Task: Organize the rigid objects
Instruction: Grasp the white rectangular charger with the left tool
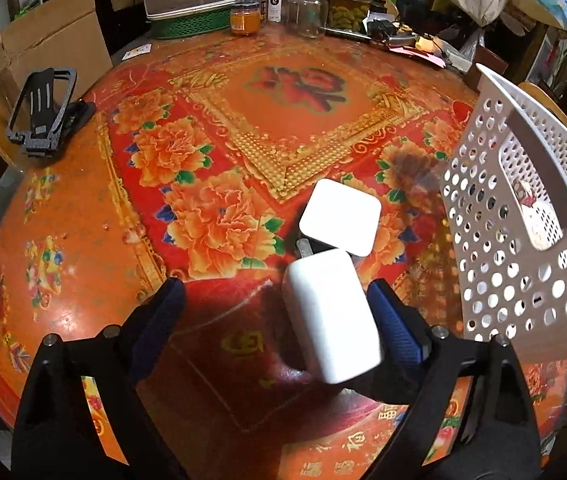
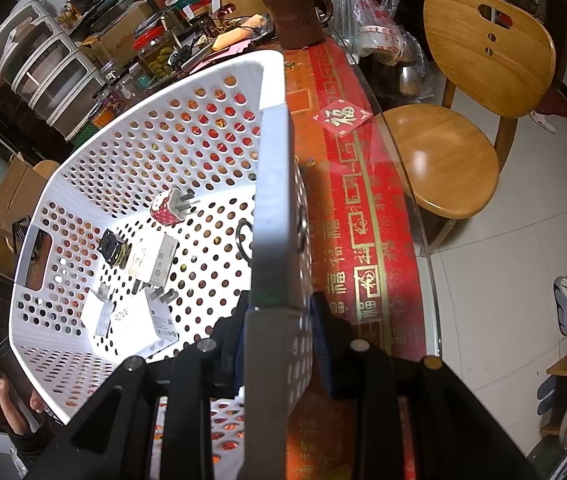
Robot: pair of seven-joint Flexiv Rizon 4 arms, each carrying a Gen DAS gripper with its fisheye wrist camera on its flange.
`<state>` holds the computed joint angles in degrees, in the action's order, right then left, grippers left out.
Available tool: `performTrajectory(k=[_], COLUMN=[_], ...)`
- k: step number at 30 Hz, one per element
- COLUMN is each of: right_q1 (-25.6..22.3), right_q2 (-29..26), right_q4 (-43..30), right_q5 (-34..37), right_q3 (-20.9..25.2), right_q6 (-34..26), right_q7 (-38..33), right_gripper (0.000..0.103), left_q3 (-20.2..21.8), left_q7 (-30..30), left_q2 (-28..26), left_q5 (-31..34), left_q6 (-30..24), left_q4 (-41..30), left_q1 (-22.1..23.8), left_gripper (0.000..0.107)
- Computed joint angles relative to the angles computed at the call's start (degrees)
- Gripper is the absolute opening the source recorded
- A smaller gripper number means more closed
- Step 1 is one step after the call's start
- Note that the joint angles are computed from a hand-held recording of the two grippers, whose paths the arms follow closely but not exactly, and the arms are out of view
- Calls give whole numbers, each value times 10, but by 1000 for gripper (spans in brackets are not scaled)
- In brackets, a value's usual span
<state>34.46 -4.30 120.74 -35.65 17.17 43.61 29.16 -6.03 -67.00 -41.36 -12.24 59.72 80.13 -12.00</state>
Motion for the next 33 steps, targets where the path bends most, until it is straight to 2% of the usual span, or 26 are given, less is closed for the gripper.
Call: performTrajectory(k=[2,5,7,10,11,33], right_q1=[0,0,1,1,1,2], right_q2=[-1,-1,-2,-2,-2,-4], right_q4=[-1,0,-1,-1,0,-5], right_q5=[0,-2,-1,-3,-3,3], right_q3=[0,-1,0,-1,0,-1], right_q6=[-1,2,-1,2,1,-2], right_q7=[-1,1,0,2,2,-5], right_gripper=[28,28,28,28,28,28], left_q3=[3,4,4,-10,-12,-2], left_q7=[-3,-4,-3,11,15,29], left_q2=[-2,-1,-2,-3,-2,40], left_q5=[2,5,8,-5,-7,-16], left_q6=[-5,-9,-20,-32,-31,30], left_q4=[-5,-6,-10,-9,-7,20], left_q1=[-2,-4,-5,4,4,19], left_gripper=[84,68,51,33,30,29])
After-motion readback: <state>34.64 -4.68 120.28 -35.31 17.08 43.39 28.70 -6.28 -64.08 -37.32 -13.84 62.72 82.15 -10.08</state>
